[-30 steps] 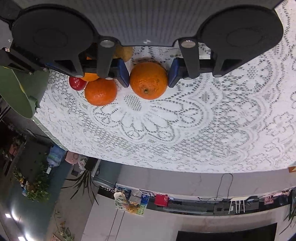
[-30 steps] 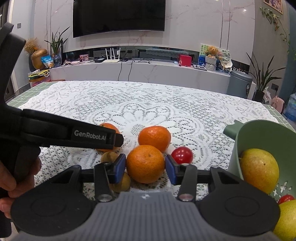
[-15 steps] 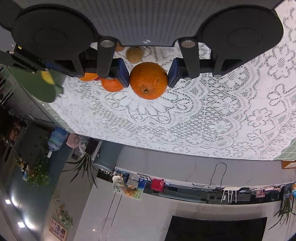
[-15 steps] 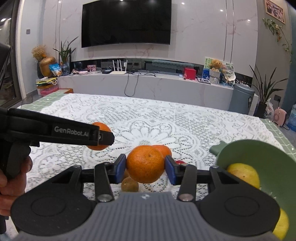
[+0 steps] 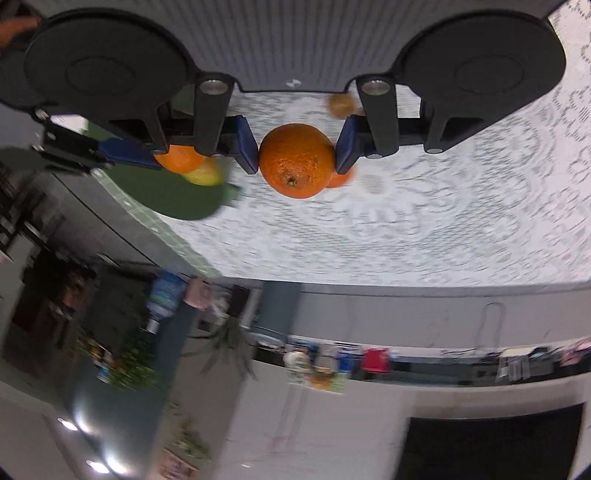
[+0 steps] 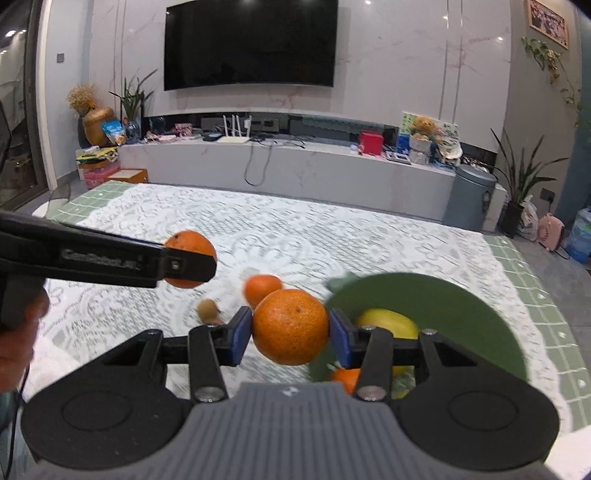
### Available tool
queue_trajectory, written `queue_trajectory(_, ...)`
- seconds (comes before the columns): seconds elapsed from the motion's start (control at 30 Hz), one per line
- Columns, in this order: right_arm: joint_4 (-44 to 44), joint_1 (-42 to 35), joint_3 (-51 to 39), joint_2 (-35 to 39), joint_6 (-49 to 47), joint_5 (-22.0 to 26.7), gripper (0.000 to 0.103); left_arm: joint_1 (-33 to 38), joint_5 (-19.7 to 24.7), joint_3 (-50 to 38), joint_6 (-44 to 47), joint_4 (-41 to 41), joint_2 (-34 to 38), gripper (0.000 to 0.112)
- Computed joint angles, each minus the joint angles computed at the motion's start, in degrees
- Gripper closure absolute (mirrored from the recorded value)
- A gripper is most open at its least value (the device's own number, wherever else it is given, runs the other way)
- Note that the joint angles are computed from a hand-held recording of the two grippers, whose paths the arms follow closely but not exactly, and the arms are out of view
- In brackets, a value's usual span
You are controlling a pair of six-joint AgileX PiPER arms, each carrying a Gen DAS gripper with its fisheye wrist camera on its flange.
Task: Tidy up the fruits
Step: 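Carry both mandarins over the green colander and lower them inside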
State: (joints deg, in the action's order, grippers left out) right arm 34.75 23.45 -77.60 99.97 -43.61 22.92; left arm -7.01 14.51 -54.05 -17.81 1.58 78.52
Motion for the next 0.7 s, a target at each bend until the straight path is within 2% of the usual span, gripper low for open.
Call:
queue_trajectory(0.1,-3.0,-2.9,-1.8,-0.4,1.3,3.9,0.06,-4.0,2.5,-3.4,0.5,2.0,1.7,0.061)
queue_trajectory(0.23,-5.8,-8.6,-9.6,2.2,5.9,14.7,0.06,-9.9,6.9,-9.1,-1.4,9.6,5.3,0.061)
queue_trajectory(0.47,-8.3,-15.4,-25.2,10.6,8.4,29.2,0.06,-15.1,18.0,-22.6,8.8,6.2,14.6,0.061)
queue_trajectory(0.7,-10.9,-16.1,-39.8,20.5,9.8,37.4,0.06,-13.2,30.3,-35.1,16.8,-4.5,24.0,0.061)
